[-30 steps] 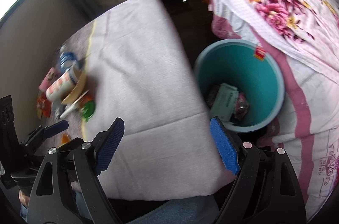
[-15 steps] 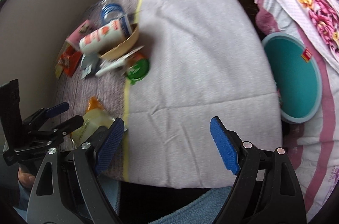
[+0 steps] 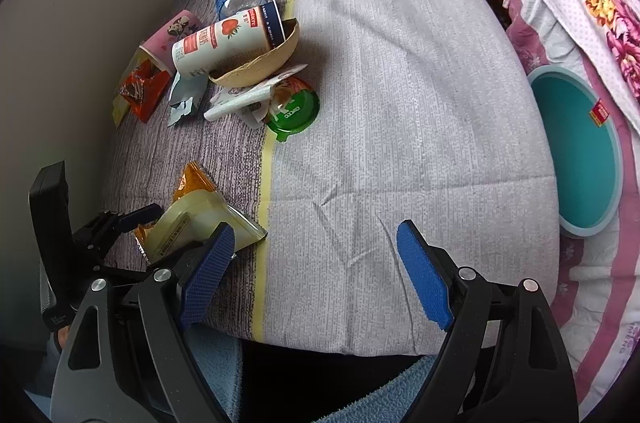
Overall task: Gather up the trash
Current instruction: 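Return to the table and grasp the orange chip bag with the left tool, then grasp the white drink can from the wooden bowl with the right tool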
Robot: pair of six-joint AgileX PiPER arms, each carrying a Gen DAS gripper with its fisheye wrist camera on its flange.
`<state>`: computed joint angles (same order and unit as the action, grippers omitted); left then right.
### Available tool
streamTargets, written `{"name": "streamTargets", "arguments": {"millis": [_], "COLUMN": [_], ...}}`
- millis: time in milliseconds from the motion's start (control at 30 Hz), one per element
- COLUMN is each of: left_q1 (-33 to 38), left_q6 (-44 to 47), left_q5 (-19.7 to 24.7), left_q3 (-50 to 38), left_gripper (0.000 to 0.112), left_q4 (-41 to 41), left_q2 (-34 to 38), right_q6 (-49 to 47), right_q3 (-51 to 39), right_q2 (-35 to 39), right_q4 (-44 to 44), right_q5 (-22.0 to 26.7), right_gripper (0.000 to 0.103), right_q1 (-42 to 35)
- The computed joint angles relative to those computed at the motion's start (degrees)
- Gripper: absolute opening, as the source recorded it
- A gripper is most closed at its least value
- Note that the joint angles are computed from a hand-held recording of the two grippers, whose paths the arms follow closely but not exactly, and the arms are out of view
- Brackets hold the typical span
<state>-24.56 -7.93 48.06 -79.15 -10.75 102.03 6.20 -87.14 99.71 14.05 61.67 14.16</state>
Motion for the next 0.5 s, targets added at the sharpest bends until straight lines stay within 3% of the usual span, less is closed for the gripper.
{"name": "streamTargets", "arguments": {"millis": [67, 333, 500], "left_q1": [-0.2, 4.3, 9.1], "left_q6": [0.0, 3.4, 4.8], "left_q5": [-0.8, -0.6, 0.5], "left_q3": [0.6, 1.9, 0.3], "left_gripper": [0.070, 0.068, 0.068], "left_q4": [0.6, -4.7, -6.5], "left_q2": [-0.7, -4.7, -6.8], "right_q6": [0.0, -1.6, -1.7], "right_q3": [0.3, -1.5, -7.6], "right_q2": [-0.1, 1.4, 4.8], "right_q4": [-0.2, 1.5, 0.3], "right_q5": [-0.4, 0.2, 1.6], "right_gripper": [0.079, 0.079, 0.079], "right_q1": [0.2, -0.3, 0.3]}}
